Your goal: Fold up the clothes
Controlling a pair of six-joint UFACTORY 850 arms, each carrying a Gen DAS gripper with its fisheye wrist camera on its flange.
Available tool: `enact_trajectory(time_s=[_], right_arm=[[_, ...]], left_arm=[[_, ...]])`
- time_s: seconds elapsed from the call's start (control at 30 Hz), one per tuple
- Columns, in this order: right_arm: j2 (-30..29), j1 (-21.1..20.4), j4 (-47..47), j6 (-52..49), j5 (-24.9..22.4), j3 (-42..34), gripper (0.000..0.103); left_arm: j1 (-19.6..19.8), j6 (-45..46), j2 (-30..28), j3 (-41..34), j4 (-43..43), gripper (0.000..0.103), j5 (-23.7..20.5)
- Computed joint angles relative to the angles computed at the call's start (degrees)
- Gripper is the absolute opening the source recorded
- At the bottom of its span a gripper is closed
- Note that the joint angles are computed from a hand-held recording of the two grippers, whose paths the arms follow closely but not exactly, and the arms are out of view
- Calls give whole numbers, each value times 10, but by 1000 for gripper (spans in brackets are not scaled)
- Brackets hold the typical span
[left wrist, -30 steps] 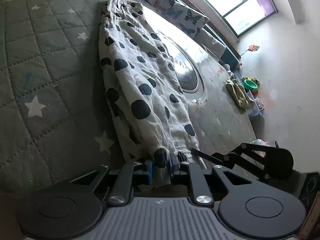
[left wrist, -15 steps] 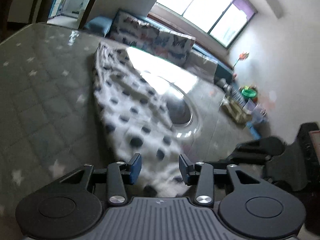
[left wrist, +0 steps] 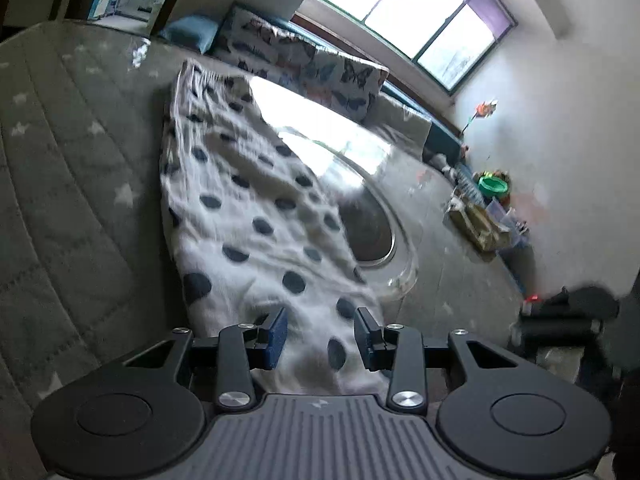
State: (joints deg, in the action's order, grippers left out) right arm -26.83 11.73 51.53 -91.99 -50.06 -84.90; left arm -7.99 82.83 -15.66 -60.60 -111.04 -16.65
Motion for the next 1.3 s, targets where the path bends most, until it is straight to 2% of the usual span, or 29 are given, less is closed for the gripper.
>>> enact_trajectory(time_s=[0.1,0.3,0.43,0.6,0.7,0.87,1.03,1.3], right_arm=[[-17,8,7,6,34,-10,21],[-59,20,7,29,55,-36,21],[-79,24,-35,68,64,-53,21],[-95,18,-59,104,55,-90,21],[-120,17,-58,138,47,-144,23],[-196,30,-96,225,44,-269,23],[-290,42,-164,318,30,-405,23],[-421,43,-252,430,-32,-625,23]], left_arm=[[-3,12,2,10,-10,39,7],[1,37,5,26,-32,39,1],[4,27,11,28,-15,39,1],[-4,142,27,26,-104,39,15],[-8,176,19,12,-122,40,11],[-8,92,-10,-12,-34,40,13],[1,52,-15,-7,-1,41,0],[15,29,-15,-4,32,42,-29]])
